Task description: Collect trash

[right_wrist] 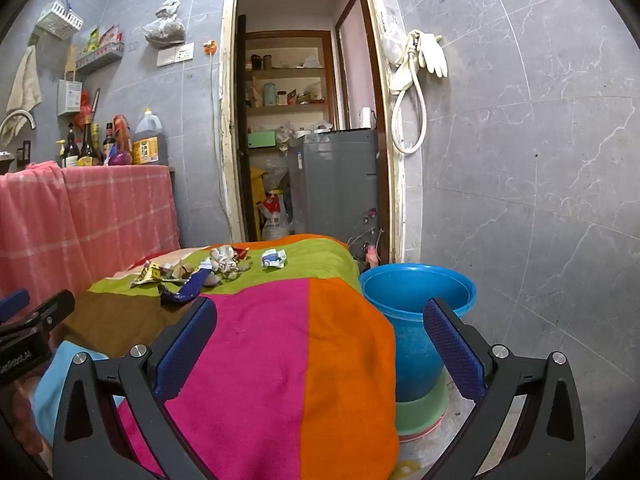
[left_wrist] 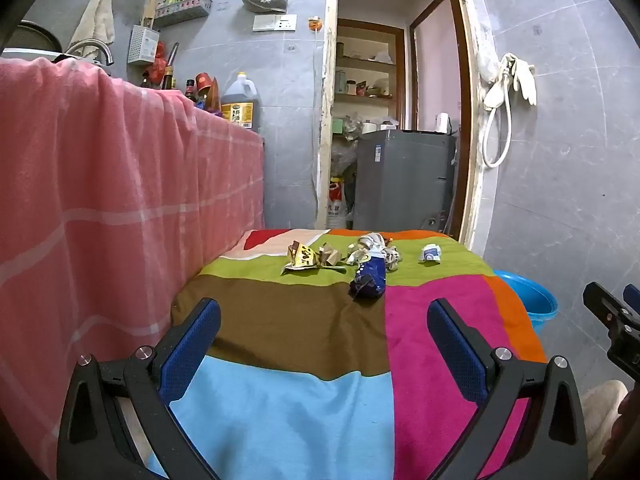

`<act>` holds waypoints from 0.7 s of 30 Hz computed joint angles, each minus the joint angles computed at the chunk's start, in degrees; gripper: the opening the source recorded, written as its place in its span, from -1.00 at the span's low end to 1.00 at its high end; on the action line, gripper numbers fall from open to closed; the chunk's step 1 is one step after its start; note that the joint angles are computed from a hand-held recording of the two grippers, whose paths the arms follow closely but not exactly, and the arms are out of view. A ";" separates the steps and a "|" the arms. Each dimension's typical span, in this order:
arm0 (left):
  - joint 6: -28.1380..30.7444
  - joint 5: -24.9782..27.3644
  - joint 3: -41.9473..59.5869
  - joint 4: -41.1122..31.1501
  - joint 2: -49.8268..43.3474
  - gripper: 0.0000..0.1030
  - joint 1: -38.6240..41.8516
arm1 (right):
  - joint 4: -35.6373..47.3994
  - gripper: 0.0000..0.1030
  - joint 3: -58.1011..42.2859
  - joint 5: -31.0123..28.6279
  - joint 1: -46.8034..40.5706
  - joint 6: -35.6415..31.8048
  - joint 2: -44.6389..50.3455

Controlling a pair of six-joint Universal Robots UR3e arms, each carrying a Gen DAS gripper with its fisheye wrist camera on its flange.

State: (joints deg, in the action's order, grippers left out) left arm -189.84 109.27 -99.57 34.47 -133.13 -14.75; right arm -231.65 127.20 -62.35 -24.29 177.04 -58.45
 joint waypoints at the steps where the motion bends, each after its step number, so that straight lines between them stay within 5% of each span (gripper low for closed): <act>1: 0.06 -0.13 -0.05 0.06 0.02 0.97 0.03 | -0.66 1.00 -0.07 0.08 -0.02 0.13 0.32; 21: 0.81 0.01 0.26 -0.37 0.19 0.97 -0.02 | -0.40 1.00 -0.17 0.01 0.00 0.07 0.16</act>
